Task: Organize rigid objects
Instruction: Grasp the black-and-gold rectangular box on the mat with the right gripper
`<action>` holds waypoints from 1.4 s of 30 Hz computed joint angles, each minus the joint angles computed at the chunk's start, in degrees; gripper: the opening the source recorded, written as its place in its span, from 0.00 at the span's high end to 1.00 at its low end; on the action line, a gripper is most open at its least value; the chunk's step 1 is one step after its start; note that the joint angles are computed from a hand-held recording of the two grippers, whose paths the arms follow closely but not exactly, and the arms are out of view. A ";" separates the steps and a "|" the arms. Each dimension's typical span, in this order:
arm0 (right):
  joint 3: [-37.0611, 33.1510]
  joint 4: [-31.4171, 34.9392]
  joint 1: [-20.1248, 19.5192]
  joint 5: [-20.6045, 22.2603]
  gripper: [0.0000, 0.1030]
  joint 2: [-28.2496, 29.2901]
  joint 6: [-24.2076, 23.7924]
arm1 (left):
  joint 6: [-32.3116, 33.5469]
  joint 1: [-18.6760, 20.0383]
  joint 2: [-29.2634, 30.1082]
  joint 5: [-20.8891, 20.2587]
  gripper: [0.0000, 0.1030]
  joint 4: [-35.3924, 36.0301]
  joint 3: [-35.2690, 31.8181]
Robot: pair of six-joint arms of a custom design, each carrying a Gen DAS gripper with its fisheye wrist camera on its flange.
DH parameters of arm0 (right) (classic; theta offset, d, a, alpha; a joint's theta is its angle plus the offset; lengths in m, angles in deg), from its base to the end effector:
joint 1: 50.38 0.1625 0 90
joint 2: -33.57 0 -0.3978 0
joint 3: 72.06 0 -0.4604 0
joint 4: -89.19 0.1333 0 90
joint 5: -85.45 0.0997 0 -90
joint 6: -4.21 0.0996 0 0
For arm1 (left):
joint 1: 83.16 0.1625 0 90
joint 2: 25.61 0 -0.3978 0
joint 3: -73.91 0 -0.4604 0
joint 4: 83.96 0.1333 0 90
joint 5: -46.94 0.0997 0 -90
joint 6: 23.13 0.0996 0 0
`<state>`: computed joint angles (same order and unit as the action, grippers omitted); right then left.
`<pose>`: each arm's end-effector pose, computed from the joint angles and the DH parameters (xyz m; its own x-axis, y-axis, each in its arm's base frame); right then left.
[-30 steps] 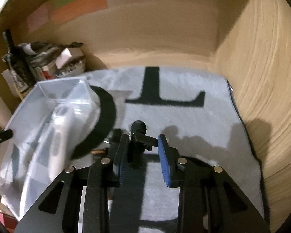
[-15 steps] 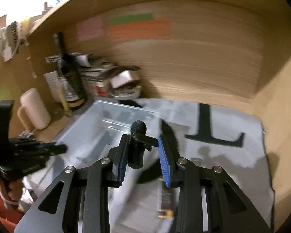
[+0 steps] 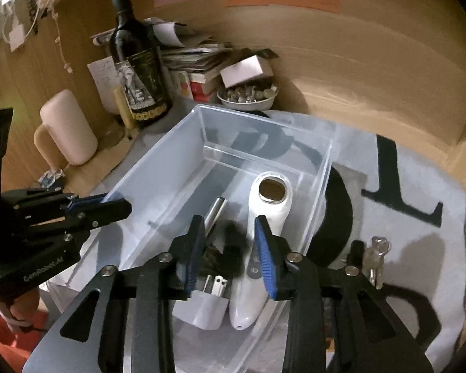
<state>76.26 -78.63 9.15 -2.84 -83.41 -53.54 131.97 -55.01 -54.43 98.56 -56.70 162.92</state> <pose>-0.0619 -0.3739 0.2813 -0.7609 -0.2414 0.6023 -0.5516 0.7296 -0.4043 -0.3323 -0.3991 -0.1277 -0.7284 0.4167 -0.5439 0.6330 0.7130 -0.3015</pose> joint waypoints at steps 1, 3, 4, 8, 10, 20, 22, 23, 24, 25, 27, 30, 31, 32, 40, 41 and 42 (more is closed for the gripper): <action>0.02 0.36 -0.42 0.43 0.63 -0.54 0.35 | -0.06 -0.04 0.08 -0.02 0.92 0.03 -0.08; 0.35 0.74 -1.32 1.69 0.59 -2.17 0.61 | -0.09 -0.07 0.10 -0.11 0.92 0.01 -0.07; 0.46 0.81 -1.66 2.25 0.57 -2.90 0.65 | -0.07 -0.05 0.10 -0.11 0.92 0.03 -0.09; 1.00 0.27 -3.40 5.07 0.50 -6.17 1.30 | -0.08 -0.02 0.07 -0.04 0.92 0.03 -0.07; 1.09 -0.41 -4.36 6.22 0.48 -7.53 1.84 | 0.00 -0.02 0.08 -0.06 0.92 0.05 -0.08; 0.66 -2.68 -10.64 7.32 0.48 -11.43 4.53 | 0.06 0.00 0.09 -0.05 0.91 0.00 -0.10; 0.36 -2.46 -11.60 6.29 0.48 -10.88 4.58 | 0.06 0.00 0.09 -0.05 0.91 0.00 -0.10; 0.33 -2.56 -11.93 5.77 0.48 -10.48 4.49 | 0.06 0.00 0.09 -0.05 0.91 0.00 -0.10; 0.31 -2.50 -12.23 5.27 0.48 -10.17 4.24 | 0.06 0.00 0.09 -0.05 0.91 0.00 -0.10; 0.35 -2.72 -12.63 4.59 0.48 -9.48 3.93 | 0.06 0.00 0.09 -0.05 0.91 0.00 -0.10; 0.36 -2.74 -13.09 3.25 0.48 -8.27 3.34 | 0.10 0.01 0.07 -0.03 0.91 0.03 -0.08; 0.15 -2.40 -13.91 1.23 0.48 -6.07 2.61 | 0.10 0.00 0.08 -0.04 0.91 0.04 -0.09; 0.11 -2.35 -14.15 0.44 0.48 -5.24 2.16 | 0.10 0.00 0.08 -0.04 0.91 0.04 -0.09; 0.16 -2.43 -14.18 -0.15 0.48 -4.68 1.86 | 0.07 0.00 0.07 -0.05 0.91 -0.01 -0.07; 1.80 -7.64 -14.47 -1.08 0.75 -1.76 0.13 | 0.09 -0.05 0.07 -0.16 0.91 -0.02 -0.08; 1.63 -7.24 -14.58 -0.79 0.79 -1.83 0.63 | 0.02 -0.04 0.07 -0.10 0.91 -0.01 -0.08; 1.62 -7.19 -14.64 -0.57 0.79 -1.91 1.18 | 0.00 -0.06 0.07 -0.08 0.91 -0.02 -0.07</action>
